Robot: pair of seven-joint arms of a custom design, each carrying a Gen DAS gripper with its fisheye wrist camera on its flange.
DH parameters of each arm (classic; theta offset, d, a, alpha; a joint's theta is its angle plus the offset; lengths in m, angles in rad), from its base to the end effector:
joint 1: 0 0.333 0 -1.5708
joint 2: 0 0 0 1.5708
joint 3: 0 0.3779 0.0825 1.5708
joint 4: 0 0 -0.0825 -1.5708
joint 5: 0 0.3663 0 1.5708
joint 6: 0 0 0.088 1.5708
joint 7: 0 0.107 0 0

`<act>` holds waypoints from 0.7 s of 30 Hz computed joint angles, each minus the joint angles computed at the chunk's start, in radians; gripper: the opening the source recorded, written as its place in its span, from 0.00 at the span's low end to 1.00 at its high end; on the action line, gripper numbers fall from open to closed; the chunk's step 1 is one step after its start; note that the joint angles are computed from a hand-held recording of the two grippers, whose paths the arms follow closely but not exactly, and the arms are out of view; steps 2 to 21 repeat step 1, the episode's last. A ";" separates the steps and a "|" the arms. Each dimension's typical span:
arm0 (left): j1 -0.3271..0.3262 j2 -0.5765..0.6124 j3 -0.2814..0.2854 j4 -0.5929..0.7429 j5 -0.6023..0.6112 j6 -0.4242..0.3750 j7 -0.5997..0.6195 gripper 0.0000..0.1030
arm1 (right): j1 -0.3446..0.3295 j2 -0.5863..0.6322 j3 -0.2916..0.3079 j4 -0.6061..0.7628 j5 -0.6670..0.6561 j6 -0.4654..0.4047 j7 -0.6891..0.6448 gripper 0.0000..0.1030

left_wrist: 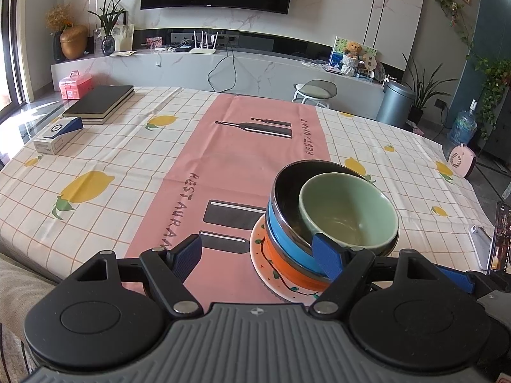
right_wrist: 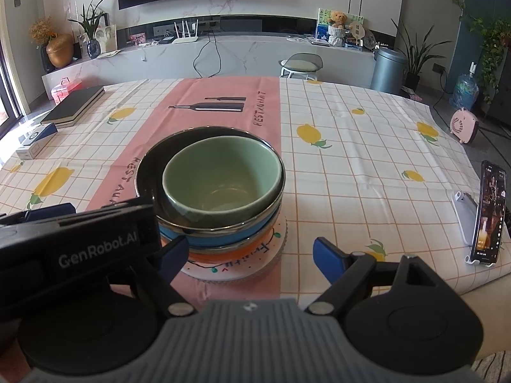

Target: Organize plates and bowls

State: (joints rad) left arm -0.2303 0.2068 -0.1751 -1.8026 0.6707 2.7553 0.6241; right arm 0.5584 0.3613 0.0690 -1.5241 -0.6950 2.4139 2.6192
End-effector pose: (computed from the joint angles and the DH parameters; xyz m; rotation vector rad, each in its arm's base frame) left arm 0.5988 -0.2726 0.5809 -1.7853 1.7314 -0.8829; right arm 0.5860 0.4094 0.5760 -1.7526 1.8033 -0.7070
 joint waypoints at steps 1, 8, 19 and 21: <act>0.001 0.000 -0.001 -0.001 0.000 0.001 0.002 0.90 | 0.001 -0.001 -0.001 -0.001 -0.002 0.000 0.003 0.81; 0.001 0.000 -0.001 -0.001 0.000 0.001 0.002 0.90 | 0.001 -0.001 -0.001 -0.001 -0.002 0.000 0.003 0.81; 0.001 0.000 -0.001 -0.001 0.000 0.001 0.002 0.90 | 0.001 -0.001 -0.001 -0.001 -0.002 0.000 0.003 0.81; 0.001 0.000 -0.001 -0.001 0.000 0.001 0.002 0.90 | 0.001 -0.001 -0.001 -0.001 -0.002 0.000 0.003 0.81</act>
